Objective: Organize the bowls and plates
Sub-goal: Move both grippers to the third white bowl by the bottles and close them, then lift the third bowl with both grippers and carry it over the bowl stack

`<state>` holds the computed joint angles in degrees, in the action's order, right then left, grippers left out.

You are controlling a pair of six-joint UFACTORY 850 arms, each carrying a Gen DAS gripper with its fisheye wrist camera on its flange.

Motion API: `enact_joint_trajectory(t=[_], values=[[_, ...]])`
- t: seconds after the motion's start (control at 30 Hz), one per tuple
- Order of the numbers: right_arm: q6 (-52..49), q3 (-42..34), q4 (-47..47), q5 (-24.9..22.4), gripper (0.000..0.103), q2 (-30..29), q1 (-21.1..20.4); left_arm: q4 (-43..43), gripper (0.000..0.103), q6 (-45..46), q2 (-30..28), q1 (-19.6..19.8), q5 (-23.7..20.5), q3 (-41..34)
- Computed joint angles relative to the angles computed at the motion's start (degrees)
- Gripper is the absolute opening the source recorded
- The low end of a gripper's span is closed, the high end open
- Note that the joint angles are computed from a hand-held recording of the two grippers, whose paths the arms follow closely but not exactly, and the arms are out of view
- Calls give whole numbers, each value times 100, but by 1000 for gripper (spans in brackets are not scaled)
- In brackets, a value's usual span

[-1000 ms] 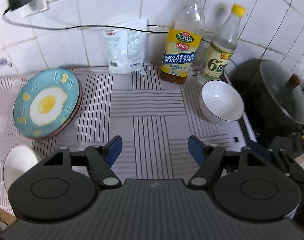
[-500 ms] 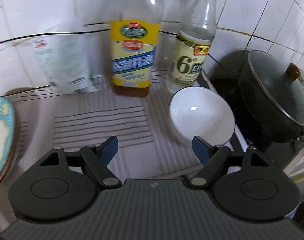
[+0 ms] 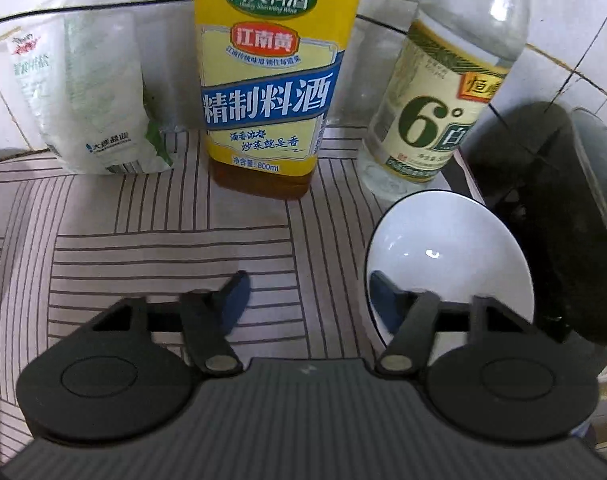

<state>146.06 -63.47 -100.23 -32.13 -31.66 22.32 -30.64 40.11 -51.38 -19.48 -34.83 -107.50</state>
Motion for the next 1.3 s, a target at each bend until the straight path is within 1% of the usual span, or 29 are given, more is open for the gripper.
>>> enact_joint_trajectory(t=[0.07, 0.13, 0.17, 0.23, 0.3, 0.4, 0.47, 0.57, 0.7, 0.8, 0.93, 1.03, 1.1, 1.2, 1.3], values=[[-61, -20, 2, -24, 93, -16, -26, -241, 46, 65, -113, 61, -301, -171], [-29, -29, -81, -34, 93, -38, -66, -420, 24, 146, -182, 98, -575, -291], [-46, -47, -86, -17, 93, -45, -91, -480, 15, 218, -189, 103, -652, -303], [95, -8, -263, 54, 93, -31, -137, -548, 8, 364, -160, 95, -783, -288], [188, 9, -374, 58, 93, -29, -146, -667, 9, 572, -45, 89, -785, -144], [603, 141, -792, -21, 94, 42, -109, -538, 9, 646, 100, 29, -667, 45], [586, 142, -735, 5, 94, 59, -98, -418, 9, 587, 142, 12, -638, 99], [773, 220, -890, -41, 94, 106, -70, -300, 9, 525, 211, 21, -620, 186], [986, 308, -1144, 73, 94, 192, -77, -131, 9, 398, 390, 73, -623, 361], [1135, 399, -1259, 49, 95, 275, 10, 78, 10, 223, 505, 122, -700, 449], [1292, 490, -1431, 191, 95, 389, 106, 79, 10, 226, 756, 240, -671, 775], [1250, 538, -1493, 235, 95, 460, 199, 146, 10, -25, 991, 300, -452, 1083], [1270, 560, -1582, 278, 95, 507, 262, 196, 9, -38, 1145, 334, -297, 1284], [1015, 524, -1421, 394, 95, 562, 352, 289, 10, -133, 1279, 417, -297, 1399], [1020, 581, -1582, 368, 94, 650, 455, 199, 10, -117, 1394, 543, -386, 1449]])
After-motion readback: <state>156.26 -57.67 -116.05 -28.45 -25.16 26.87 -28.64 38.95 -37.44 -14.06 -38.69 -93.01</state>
